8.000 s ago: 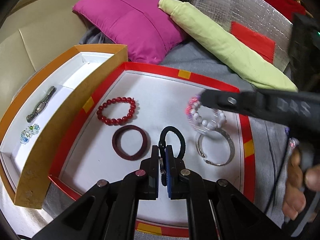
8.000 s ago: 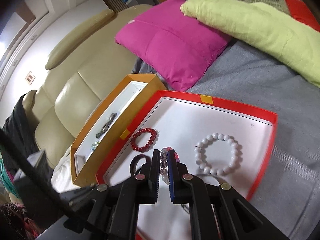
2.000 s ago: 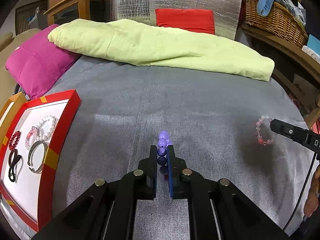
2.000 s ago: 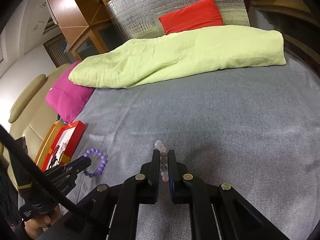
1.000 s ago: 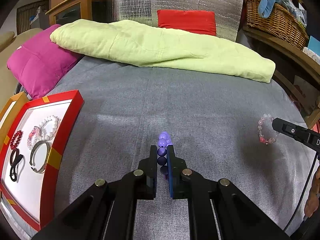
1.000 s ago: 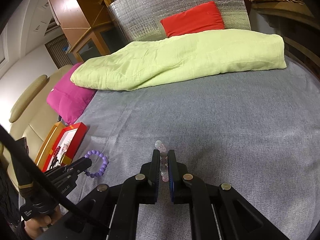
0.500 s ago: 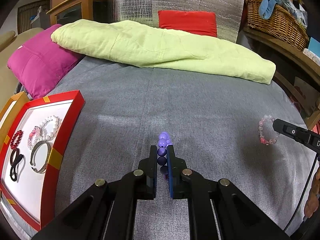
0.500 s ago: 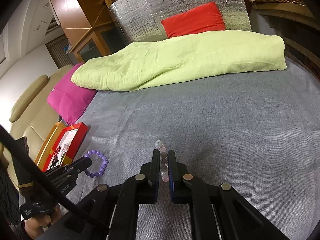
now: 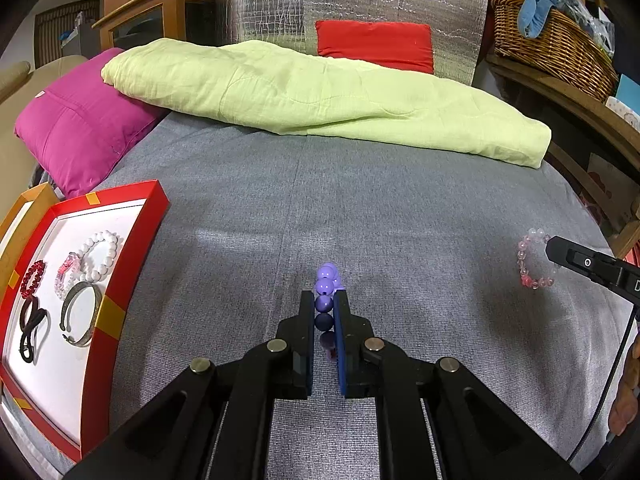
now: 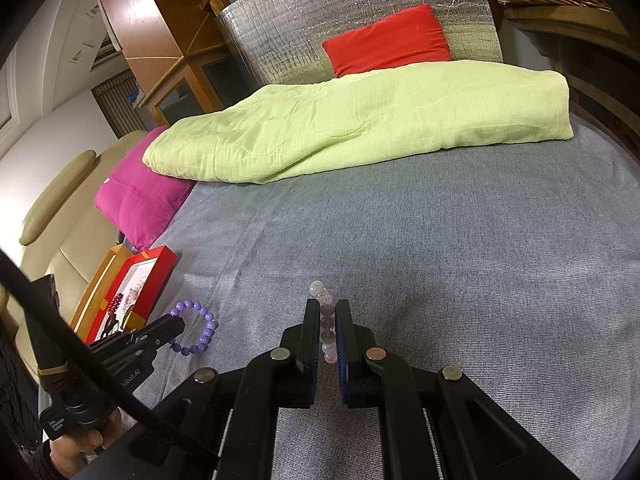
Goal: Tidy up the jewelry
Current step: 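Lift and hold both bracelets up off the bedspread, then carry both held bracelets over the white tray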
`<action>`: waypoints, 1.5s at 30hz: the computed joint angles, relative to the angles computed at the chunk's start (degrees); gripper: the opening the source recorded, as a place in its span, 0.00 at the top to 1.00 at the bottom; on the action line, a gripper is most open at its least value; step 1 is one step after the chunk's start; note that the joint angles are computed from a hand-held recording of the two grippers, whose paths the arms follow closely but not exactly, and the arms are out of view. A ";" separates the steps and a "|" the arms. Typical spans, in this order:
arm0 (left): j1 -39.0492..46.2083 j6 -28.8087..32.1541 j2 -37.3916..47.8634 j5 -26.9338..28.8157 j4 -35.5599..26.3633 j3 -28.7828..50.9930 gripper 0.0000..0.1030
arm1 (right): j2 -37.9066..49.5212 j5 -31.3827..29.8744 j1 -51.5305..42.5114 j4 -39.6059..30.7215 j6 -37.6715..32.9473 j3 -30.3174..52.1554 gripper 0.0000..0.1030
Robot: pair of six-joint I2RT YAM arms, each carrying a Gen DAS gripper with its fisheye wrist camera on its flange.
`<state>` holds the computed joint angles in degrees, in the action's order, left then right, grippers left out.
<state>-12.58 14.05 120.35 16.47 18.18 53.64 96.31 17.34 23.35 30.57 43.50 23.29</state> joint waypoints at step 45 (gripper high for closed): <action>9.33 2.66 -1.94 4.19 -2.79 0.29 0.91 | 3.77 1.84 7.29 -3.13 1.88 5.85 0.92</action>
